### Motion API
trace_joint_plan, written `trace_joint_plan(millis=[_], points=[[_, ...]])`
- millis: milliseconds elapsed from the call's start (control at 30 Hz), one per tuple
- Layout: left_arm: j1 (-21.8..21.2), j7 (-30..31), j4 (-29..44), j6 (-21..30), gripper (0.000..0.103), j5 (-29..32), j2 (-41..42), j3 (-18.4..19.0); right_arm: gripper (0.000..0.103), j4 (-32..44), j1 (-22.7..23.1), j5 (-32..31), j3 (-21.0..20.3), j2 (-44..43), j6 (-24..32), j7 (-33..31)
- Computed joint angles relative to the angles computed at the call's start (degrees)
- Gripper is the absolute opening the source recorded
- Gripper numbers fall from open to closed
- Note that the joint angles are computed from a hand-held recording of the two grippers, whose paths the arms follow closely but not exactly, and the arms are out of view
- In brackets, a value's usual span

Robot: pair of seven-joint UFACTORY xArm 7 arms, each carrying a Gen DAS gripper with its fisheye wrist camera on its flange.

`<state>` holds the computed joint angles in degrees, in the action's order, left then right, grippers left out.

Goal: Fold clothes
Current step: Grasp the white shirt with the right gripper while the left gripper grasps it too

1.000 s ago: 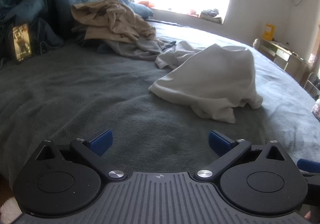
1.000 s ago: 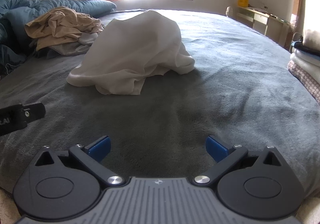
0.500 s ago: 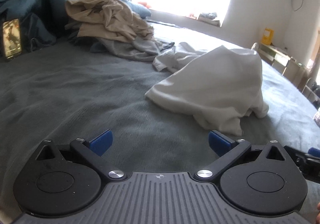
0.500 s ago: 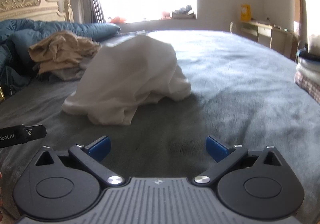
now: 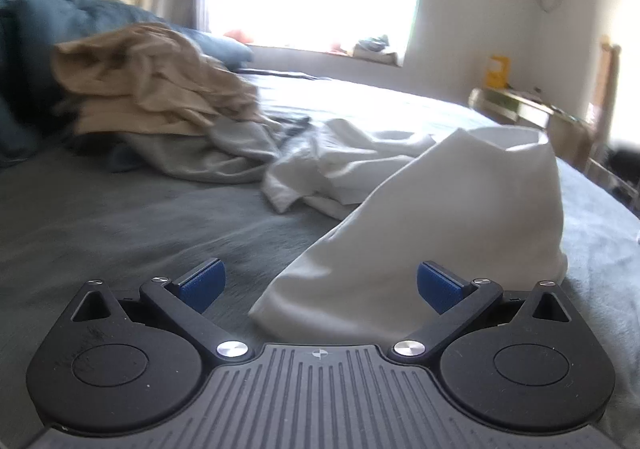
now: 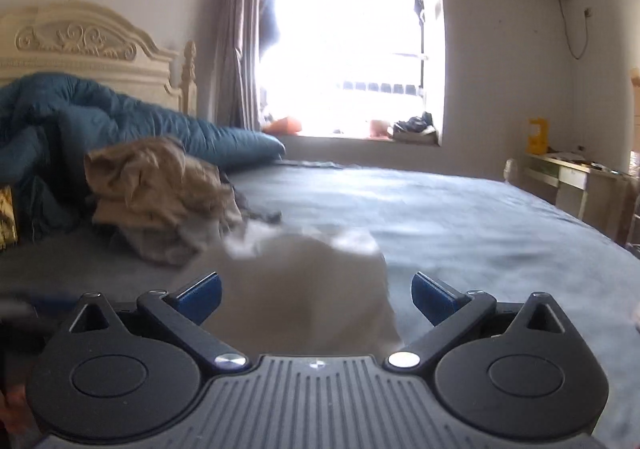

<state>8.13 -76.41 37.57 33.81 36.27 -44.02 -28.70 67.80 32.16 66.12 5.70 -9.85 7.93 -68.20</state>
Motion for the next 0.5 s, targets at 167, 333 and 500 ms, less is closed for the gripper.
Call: trace_joint_plan(millis=[167,333,500], points=[[0.84,0.85,0.96,-3.53,0.1,0.96,5.5,1.51,0.103,12.64,-2.19,-6.25,2.54,10.82,3.99,5.56],[1.17,-0.7,1.97,-6.05,0.094,2.35,8.91,1.46,0.103,20.26,-2.66,-25.86,2.69,20.26,6.7,25.79],[0.47,-1.7,3.07,-6.43,0.078,3.69,10.82,1.88,0.086,21.26,-3.9,-35.16,2.59,22.56,10.17,34.22]])
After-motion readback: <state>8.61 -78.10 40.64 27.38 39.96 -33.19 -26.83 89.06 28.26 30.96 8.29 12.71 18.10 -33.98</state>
